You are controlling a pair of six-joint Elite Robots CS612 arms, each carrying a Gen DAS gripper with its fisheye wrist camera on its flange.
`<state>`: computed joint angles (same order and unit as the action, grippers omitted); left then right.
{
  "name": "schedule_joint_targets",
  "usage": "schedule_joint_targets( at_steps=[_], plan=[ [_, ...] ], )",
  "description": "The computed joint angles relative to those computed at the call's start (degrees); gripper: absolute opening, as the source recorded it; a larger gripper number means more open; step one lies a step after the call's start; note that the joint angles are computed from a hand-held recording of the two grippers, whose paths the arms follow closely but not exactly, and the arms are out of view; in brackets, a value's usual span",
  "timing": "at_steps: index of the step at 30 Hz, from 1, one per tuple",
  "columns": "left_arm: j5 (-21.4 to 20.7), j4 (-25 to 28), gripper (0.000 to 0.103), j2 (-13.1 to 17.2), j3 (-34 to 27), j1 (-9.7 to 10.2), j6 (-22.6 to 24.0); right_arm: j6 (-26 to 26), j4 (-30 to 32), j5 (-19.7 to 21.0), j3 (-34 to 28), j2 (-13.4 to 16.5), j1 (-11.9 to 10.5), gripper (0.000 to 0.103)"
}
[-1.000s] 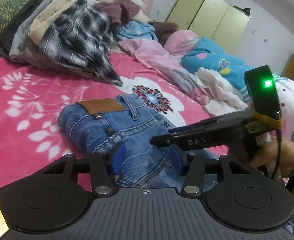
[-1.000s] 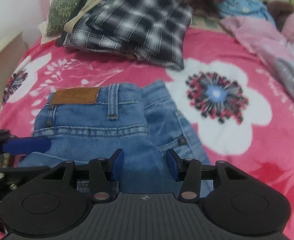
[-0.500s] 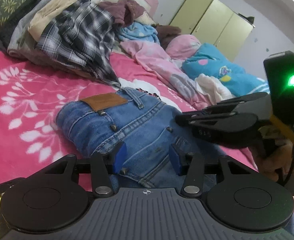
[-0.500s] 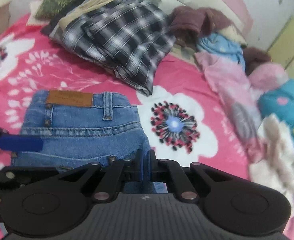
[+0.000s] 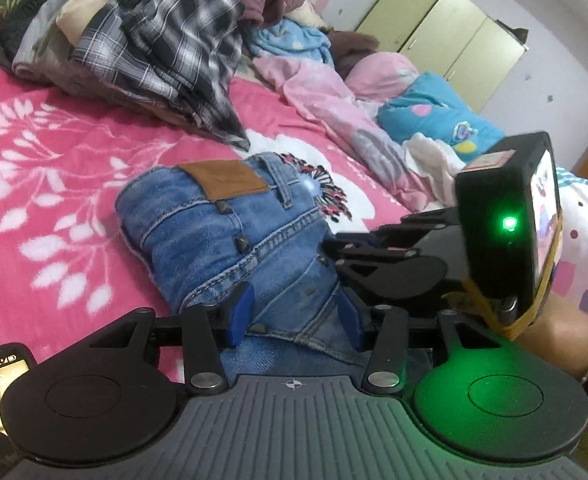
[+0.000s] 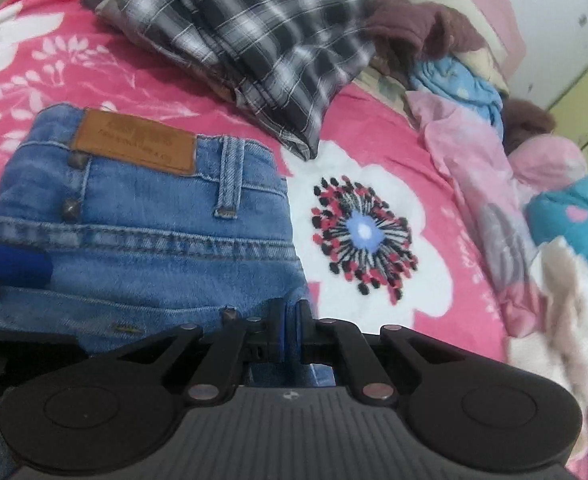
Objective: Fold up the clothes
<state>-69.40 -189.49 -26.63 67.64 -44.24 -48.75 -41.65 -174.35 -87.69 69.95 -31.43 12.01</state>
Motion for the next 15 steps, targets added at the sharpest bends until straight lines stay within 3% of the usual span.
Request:
schedule_joint_targets(
  at_steps=[3,8,10,15],
  plan=[
    [0.12,0.50,0.048,-0.01,-0.05,-0.04,0.11,11.00,0.93,4.03,0.29,-1.79,-2.10,0.024],
    [0.16,0.55,0.048,-0.04,0.04,-0.07,0.86,26.89,-4.15,9.98,7.67,-8.38,-7.44,0.026],
    [0.62,0.84,0.048,0.01,-0.13,-0.18,1.27,28.37,-5.09,12.25,12.13,-11.23,-9.62,0.026],
    [3.04,2.03,0.048,0.33,-0.87,-0.76,3.12,21.46,-1.35,10.36,19.98,-14.52,-11.41,0.026]
  ],
)
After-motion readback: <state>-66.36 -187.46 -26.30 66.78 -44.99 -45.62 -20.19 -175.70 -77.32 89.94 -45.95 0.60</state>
